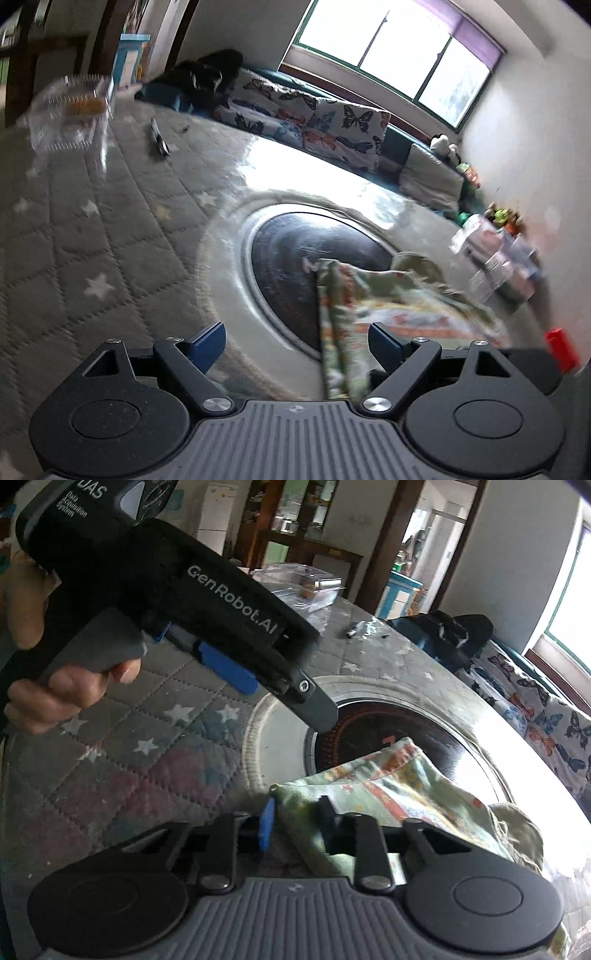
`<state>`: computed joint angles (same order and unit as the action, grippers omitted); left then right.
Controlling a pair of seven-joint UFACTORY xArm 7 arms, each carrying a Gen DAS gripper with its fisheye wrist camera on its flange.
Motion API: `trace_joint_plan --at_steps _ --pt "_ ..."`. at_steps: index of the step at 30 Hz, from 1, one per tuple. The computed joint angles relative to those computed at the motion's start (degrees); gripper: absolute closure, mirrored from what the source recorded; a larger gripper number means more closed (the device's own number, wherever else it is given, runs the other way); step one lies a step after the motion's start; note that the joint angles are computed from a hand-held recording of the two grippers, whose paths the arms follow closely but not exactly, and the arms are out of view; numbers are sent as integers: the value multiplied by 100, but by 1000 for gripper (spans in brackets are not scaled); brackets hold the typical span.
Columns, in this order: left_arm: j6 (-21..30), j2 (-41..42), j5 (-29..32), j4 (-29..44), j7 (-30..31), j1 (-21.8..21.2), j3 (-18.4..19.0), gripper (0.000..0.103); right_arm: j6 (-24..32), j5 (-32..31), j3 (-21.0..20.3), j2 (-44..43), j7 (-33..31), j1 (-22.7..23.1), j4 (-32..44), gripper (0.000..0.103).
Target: Fold clothes
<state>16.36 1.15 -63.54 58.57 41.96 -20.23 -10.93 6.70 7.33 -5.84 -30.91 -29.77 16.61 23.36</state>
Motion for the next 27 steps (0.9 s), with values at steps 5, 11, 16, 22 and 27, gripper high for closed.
trace_joint_plan --at_steps 5,11,16,22,27 --pt "384 216 -49 289 -395 26 -34 16 85 464 -493 -280 -16 338 46 91" --pt "805 664 -56 816 -970 106 -173 18 257 780 -727 -742 2 350 63 92" --pt "1038 1011 5 1188 -1304 188 -319 30 376 871 -772 -1096 -13 282 -74 92" --pt "1288 1228 -150 1346 -1467 296 -425 78 479 965 -810 -1346 13 287 -254 92" --pt "1192 1287 187 1356 -1681 284 -434 90 450 999 -809 -1646 126 65 -427 84"
